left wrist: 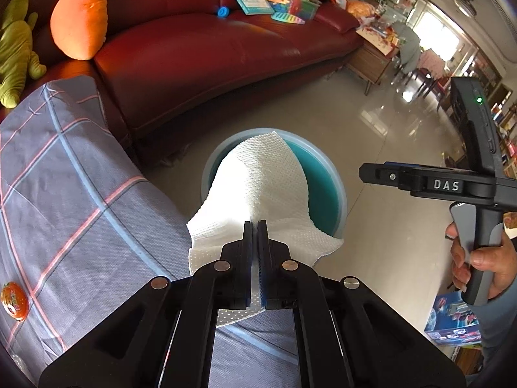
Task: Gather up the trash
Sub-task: 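Open the left tool to drop the paper towel into the bucket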
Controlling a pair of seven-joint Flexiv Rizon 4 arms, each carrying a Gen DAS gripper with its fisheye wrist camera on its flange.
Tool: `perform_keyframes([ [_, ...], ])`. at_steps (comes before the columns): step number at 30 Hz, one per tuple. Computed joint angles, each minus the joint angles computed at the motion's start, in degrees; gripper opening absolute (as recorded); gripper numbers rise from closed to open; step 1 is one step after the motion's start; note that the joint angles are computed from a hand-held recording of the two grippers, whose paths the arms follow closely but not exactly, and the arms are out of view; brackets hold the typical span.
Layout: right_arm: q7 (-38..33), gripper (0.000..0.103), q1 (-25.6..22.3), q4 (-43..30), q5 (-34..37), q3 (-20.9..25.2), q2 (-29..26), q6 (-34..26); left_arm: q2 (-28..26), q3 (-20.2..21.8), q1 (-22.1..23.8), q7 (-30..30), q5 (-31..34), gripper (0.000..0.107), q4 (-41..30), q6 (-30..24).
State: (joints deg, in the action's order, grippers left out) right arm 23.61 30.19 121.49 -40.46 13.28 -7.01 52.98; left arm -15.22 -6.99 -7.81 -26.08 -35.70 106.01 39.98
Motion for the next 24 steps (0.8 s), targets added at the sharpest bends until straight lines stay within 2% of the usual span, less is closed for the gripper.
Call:
perform_keyframes([
  [14,2.42,0.072,-0.30,1.49,1.70,0.92,1.59,-1.97,-3.89,-1.79,-2.53,-2.73,2.26,0.007,-1.49,0.51],
  [18,2.38,0.072,-0.24,1.17,2.35,0.98,1.41,-2.66,-5.13,-1.93,-2.86,-4.59,3.05,0.038,-1.80,1.49],
  [20,2.18,0.072,-0.24,0.99,2.63,0.94,1.18,-2.69,-5.00,-2.13,-2.69,-4.56,2.76,0.048,-1.33,1.93],
  [22,2.19,0.072,-0.17,0.77,2.70,0.87,0.93,-2.68,-4.69,-2.23,-2.42,-4.04,2.36,0.065,-0.86,2.33],
  [24,1.70,0.072,-0.11,0.28,3.06,0.77,0.43,-2.56,-4.04,-2.18,-2.10,-3.34,1.78,0.076,-0.12,2.99],
])
